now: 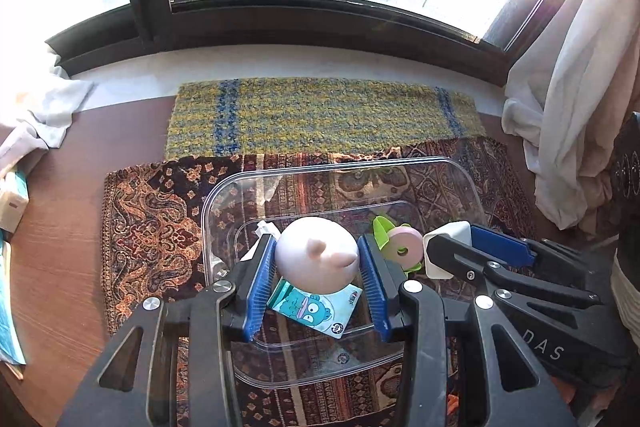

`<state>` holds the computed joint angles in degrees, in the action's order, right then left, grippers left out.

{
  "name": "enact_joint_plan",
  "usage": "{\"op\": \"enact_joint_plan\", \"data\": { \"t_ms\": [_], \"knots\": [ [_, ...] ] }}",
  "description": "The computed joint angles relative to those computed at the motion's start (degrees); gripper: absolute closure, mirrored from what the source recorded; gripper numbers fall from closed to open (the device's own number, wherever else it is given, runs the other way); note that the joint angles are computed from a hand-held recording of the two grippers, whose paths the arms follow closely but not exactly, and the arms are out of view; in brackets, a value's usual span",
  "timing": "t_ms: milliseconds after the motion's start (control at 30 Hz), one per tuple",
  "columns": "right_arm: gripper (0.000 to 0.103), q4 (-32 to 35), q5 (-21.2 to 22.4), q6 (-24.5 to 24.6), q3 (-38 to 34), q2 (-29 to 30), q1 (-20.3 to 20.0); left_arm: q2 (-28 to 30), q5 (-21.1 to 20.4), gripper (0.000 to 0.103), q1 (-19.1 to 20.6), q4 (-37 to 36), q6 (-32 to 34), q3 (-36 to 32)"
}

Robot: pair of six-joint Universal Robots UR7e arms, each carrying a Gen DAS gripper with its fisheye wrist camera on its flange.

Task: Organize objects
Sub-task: 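Lower both items into the container and open both grippers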

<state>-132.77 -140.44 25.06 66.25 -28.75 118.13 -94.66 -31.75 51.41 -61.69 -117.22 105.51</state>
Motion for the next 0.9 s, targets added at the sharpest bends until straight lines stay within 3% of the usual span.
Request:
{"op": "enact_joint_plan", "data": {
  "t_ms": [133,233,367,567,667,767,800,900],
  "knots": [
    [0.061,0.9,0.0,0.4,-0.9,0.5,-0.3,0.0,-0.4,0.06,0.8,-1.4,1.8,0.3],
    [0.061,1.4,0.3,0.7,-1.7,0.9,-0.3,0.0,-0.6,0.053,0.7,-0.4,1.5,0.1],
    [0.061,1.9,0.5,0.9,-2.3,1.2,-0.3,1.9,-1.2,0.041,-0.7,9.4,-5.8,-2.6],
    [0.061,3.3,1.1,1.5,-3.7,2.2,0.0,4.1,-3.6,0.033,-2.7,21.0,-15.6,-5.4],
    [0.061,3.2,0.6,1.4,-4.3,2.6,0.3,4.8,-4.9,0.024,-3.4,24.9,-19.4,-6.1],
    [0.053,3.7,-0.8,1.5,-5.4,3.2,0.8,5.5,-6.3,0.018,-4.1,28.3,-23.2,-6.6],
    [0.049,4.3,-1.5,2.1,-5.6,3.4,1.0,5.6,-6.7,0.017,-4.3,28.7,-23.9,-6.5],
    [0.049,4.8,-2.6,2.8,-5.7,3.4,1.5,5.8,-7.7,0.017,-4.6,28.9,-24.7,-6.2]
  ]
}}
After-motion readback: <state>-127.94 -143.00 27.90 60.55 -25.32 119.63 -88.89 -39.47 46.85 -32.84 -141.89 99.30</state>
